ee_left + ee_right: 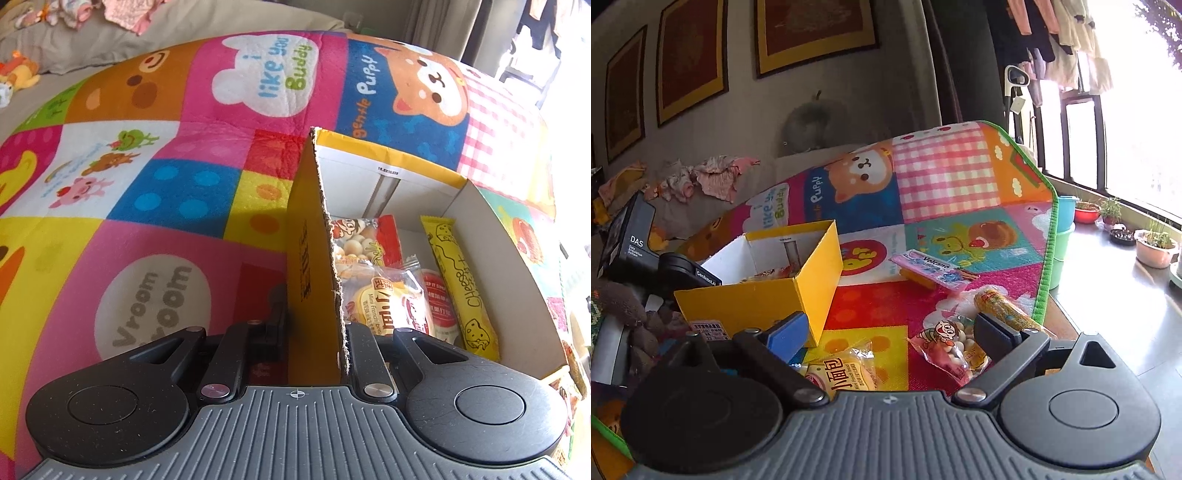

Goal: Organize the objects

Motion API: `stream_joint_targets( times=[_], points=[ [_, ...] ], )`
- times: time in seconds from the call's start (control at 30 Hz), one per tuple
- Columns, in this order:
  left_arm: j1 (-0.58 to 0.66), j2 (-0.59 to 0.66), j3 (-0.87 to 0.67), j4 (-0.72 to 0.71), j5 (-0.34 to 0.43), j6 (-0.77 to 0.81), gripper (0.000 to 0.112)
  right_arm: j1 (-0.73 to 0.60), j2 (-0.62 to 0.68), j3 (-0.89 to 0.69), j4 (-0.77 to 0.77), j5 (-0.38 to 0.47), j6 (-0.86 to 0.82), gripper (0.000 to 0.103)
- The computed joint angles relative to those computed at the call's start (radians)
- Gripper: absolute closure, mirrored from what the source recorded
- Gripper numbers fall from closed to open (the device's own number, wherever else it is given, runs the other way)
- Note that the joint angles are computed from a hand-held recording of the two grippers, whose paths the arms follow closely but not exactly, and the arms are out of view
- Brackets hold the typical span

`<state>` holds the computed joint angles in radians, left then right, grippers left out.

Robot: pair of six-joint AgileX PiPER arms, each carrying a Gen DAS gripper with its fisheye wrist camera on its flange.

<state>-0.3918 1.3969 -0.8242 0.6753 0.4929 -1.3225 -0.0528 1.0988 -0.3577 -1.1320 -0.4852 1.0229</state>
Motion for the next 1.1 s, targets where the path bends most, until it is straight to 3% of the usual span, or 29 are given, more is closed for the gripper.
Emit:
stream_joint_targets(
  times=[0.57,0.83,0.9,1.0,1.1],
  points=[
    [-0.005,0.002,0.001,0.014,0.001,-0.03,0.096,0.006,-0.032,0.007,-0.018,0.035,0.026,0.005],
    [-0.007,0.014,-0.023,-0.015,0.027,0.007,0.096,0.007,-0.026,0.009,0.009,0.038,-0.048,0.005],
    [-0.018,0.019,-0.029,0.0,0.041,-0.006,0.097,-0.063,-0.023,0.007,-0.045,0.0,-0.06,0.005],
    [-0.017,0.016,-0.02,0.012,0.031,-0.017,0.096,-0.2,0.029,-0.06,-0.272,-0.064,0.093,0.005],
    [-0.015,0.014,-0.017,0.011,0.027,-0.015,0.096,-0.253,0.09,-0.136,-0.408,-0.089,0.197,0.005]
  ],
)
